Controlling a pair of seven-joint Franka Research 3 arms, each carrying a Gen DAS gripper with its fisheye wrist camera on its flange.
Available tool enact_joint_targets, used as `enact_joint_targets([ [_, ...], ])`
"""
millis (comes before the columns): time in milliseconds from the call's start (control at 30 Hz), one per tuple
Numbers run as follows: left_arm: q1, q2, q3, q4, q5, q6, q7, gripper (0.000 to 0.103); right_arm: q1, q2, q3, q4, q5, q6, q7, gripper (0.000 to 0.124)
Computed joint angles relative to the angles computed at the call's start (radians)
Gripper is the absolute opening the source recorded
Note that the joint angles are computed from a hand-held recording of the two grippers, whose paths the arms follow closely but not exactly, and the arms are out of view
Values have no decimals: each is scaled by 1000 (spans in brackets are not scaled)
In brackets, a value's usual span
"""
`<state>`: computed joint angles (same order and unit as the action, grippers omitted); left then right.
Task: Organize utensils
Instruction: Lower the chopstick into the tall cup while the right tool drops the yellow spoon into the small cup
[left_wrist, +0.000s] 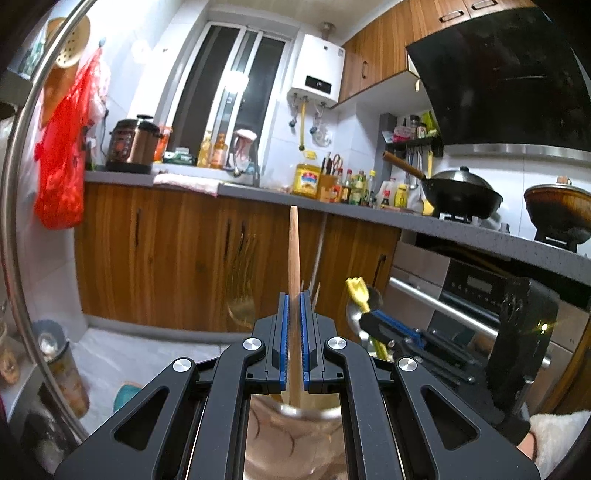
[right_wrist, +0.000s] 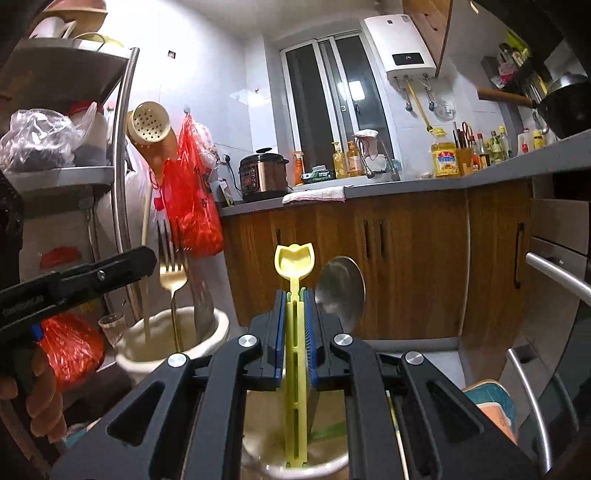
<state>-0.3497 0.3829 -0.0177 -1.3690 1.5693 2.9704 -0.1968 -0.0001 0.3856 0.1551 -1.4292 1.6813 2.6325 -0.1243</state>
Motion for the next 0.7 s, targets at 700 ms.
enact_joint_targets([
  [700, -5, -69, -34, -143, -328, -74, 354, 6, 27, -103, -68, -146, -450, 1, 407, 10],
])
